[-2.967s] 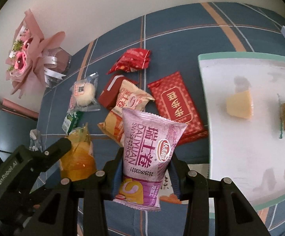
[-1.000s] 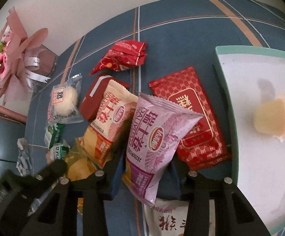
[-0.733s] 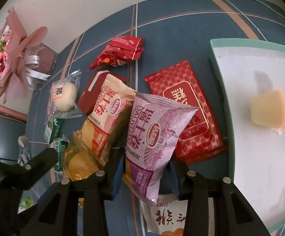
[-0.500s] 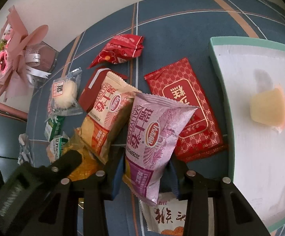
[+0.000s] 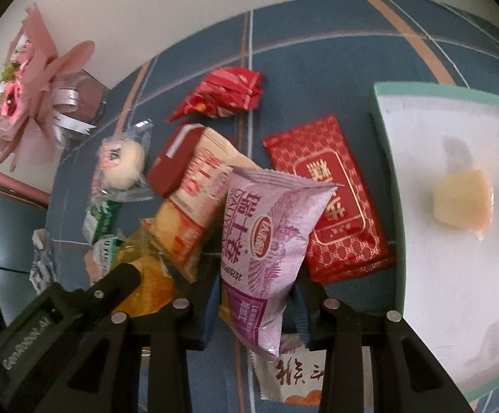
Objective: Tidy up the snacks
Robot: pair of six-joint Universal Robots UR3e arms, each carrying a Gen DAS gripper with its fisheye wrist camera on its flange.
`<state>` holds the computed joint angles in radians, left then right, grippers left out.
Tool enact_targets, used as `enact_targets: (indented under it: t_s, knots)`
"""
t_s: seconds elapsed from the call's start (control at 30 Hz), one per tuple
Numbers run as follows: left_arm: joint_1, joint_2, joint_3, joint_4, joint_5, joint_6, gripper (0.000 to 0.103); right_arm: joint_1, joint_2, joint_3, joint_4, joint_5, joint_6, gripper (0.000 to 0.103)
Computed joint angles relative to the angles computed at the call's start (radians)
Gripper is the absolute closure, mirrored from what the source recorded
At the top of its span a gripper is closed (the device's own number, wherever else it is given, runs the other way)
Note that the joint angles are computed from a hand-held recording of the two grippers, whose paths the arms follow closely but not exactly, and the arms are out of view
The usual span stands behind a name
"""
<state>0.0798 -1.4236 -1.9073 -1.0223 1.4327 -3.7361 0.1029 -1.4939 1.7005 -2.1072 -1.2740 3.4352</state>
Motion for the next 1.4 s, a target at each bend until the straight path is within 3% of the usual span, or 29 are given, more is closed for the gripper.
enact_targets:
  t_s: [0.43,0.77,1.03,1.4]
  knots:
    - [-0.015,0.099,0.059,-0.032,-0.005,-0.007,0.036,-0.07,-0.099,-0.047,0.154,0.01,-0.006,0.064]
    - [-0.175,0.001,0.153,0.029,0.014,-0.046,0.036,-0.249,-0.276,0.02,0.281,0.014,-0.094,0.064]
    - [-0.363,-0.141,0.303,0.03,0.033,-0.043,0.036,-0.505,-0.43,0.098,0.367,-0.037,-0.183,0.064]
    - [-0.559,-0.369,0.51,-0.011,0.036,-0.02,0.035,-0.936,-0.573,0.17,0.509,-0.031,-0.4,0.064]
